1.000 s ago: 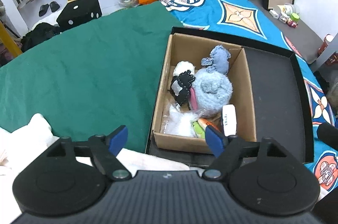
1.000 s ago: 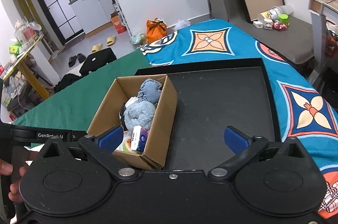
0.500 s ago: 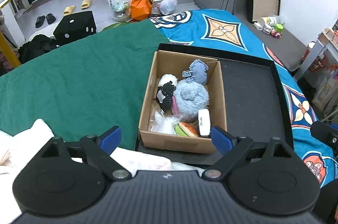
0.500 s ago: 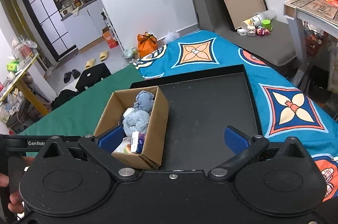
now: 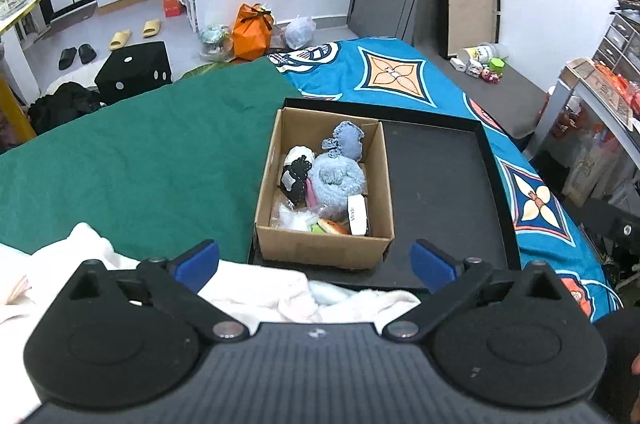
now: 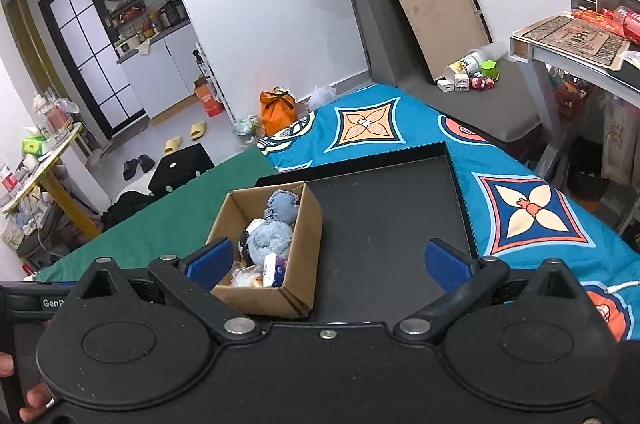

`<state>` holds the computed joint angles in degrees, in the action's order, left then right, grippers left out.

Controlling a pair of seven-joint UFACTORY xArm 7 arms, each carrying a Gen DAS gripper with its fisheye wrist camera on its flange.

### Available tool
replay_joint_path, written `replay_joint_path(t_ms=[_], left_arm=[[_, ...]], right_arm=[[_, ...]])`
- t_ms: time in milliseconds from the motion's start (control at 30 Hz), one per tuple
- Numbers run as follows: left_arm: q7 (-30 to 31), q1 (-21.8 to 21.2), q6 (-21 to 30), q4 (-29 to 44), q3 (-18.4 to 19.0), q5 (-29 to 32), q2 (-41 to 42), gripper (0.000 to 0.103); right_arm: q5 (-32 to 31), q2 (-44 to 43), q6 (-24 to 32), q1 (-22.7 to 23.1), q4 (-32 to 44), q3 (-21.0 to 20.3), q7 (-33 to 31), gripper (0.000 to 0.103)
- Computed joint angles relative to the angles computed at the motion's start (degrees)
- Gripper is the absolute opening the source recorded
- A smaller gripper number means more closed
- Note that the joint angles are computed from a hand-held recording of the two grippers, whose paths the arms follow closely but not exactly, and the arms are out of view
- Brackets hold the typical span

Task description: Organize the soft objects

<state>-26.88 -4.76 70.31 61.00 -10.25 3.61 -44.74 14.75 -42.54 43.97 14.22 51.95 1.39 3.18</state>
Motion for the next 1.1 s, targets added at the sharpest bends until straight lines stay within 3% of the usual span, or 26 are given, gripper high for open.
replay_joint_path(t_ms=[1100], left_arm=[[0.2,0.3,5.6,0.1,-4.9,-0.1,-15.1,0.102]], right_arm=[[-3.2,-14.6,10.3,-1.8,-1.6,0.3,0.3,0.103]])
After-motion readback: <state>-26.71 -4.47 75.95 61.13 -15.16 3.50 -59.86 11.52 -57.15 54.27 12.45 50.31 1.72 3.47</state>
